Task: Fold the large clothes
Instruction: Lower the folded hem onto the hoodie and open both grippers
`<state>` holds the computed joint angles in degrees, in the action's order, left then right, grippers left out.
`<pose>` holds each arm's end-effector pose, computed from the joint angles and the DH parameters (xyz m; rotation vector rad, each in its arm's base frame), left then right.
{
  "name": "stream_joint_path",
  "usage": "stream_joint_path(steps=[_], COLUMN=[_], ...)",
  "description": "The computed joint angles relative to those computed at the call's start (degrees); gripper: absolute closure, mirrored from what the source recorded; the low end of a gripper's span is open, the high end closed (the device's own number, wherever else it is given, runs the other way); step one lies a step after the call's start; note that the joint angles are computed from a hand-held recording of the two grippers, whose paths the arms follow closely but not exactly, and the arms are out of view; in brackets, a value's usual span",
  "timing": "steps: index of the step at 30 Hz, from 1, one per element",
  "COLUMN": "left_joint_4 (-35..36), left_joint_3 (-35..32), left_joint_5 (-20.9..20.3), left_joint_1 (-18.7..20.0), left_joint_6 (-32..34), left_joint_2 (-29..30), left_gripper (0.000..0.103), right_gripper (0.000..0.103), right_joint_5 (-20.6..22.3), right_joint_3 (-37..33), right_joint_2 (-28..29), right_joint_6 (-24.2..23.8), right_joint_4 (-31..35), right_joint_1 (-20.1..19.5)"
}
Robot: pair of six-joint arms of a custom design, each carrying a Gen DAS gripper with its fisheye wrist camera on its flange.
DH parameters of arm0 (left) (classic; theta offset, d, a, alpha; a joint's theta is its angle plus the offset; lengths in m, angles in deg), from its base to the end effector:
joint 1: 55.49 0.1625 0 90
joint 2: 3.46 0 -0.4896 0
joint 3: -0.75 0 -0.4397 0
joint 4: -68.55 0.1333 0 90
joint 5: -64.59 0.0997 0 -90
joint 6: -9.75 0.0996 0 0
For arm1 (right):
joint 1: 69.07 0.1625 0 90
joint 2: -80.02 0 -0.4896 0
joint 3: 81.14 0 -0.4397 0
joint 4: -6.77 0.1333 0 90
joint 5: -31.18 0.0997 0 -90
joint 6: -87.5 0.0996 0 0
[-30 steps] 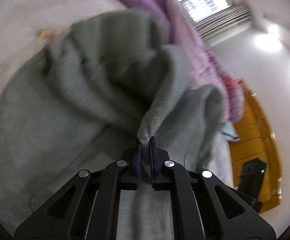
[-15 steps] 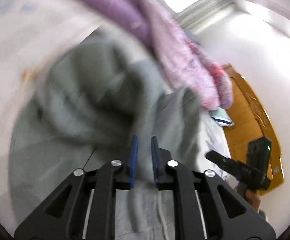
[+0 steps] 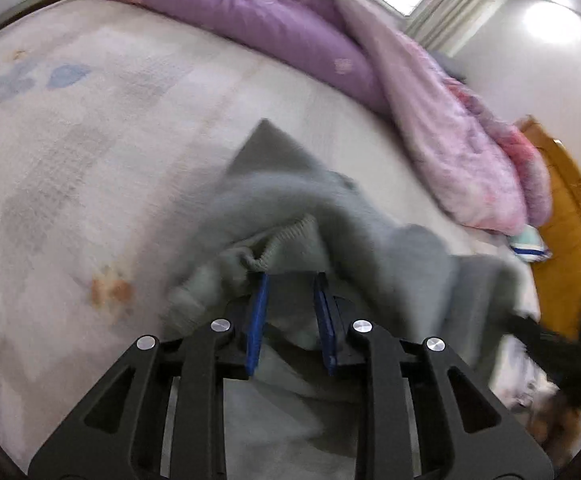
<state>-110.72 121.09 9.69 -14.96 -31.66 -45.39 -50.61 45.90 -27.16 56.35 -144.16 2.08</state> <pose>-0.3062 -0.5126 -0.0023 0.1101 2.7316 -0.7980 0.0075 -0.4346 0.4721 0.3724 -2.7580 1.0289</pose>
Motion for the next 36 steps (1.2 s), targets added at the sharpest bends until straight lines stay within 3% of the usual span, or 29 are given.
stream_joint_path(steps=[2,7,8,9,10,12,15,18,20,24,27,28,32,34,36], left_joint_4=[-0.5,1.2,1.1,0.6,0.5,2.4,-0.3,-2.3,-4.3,-9.3,-12.1,-12.6,-9.3,-4.3,3.2], left_joint_3=[-0.8,-3.2,-3.4,-3.3,-3.5,-4.3,-3.6,-1.9,-0.7,0.5,-1.2,-1.9,-8.9,-11.9,-14.2], left_joint_5=[-1.9,-1.9,-1.3,-0.8,-0.4,2.6,0.6,0.8,1.3,2.1,-0.3,-2.4,-20.1,-20.7,-17.2], left_joint_1=[2.2,4.8,5.0,5.3,5.6,6.1,7.9,7.0,5.6,1.4,-1.5,-1.9,-1.3,-1.7,-2.2], left_joint_6=[-1.5,-4.5,-4.7,-5.0,-5.5,-8.0,-9.1,-8.0,-5.9,-2.5,0.3,0.9,3.9,4.6,3.0], left_joint_2=[0.5,1.6,1.9,1.9,2.0,2.1,1.6,0.5,-0.5,-1.4,-0.1,0.4,6.6,9.0,10.7], left_gripper=[0.079,0.079,0.079,0.079,0.079,0.079,0.085,0.084,0.084,0.082,0.079,0.076,0.070,0.066,0.066], right_gripper=[0.044,0.040,0.051,0.069,0.098,0.098,0.098,0.097,0.097,0.097,0.096,0.096,0.093,0.093,0.093], right_joint_5=[-2.5,-12.9,-13.4,-12.3,-12.5,-10.7,-6.0,-11.6,-15.5,-10.2,-7.2,-7.0,-4.8,-2.6,-1.7], right_joint_3=[1.1,0.1,-0.8,-1.3,-1.7,-1.5,-0.7,-1.3,-0.1,1.3,0.7,0.9,2.1,2.3,2.2], right_joint_2=[-0.9,3.7,5.1,5.9,6.8,6.6,4.5,4.9,5.4,4.7,4.1,4.0,2.7,1.5,0.6], right_joint_6=[-2.4,-5.3,-5.5,-6.2,-6.2,-5.9,-4.5,-6.7,-9.0,-8.2,-6.1,-6.0,-5.7,-5.7,-6.2], right_joint_4=[-4.8,-11.2,-10.0,-8.7,-8.7,-9.6,-10.1,-1.0,0.9,2.6,4.8,4.7,4.7,6.6,8.2], right_joint_1=[1.2,4.6,4.6,4.0,4.1,3.7,2.5,2.9,2.8,-2.0,-3.7,-3.8,-5.0,-6.5,-7.9])
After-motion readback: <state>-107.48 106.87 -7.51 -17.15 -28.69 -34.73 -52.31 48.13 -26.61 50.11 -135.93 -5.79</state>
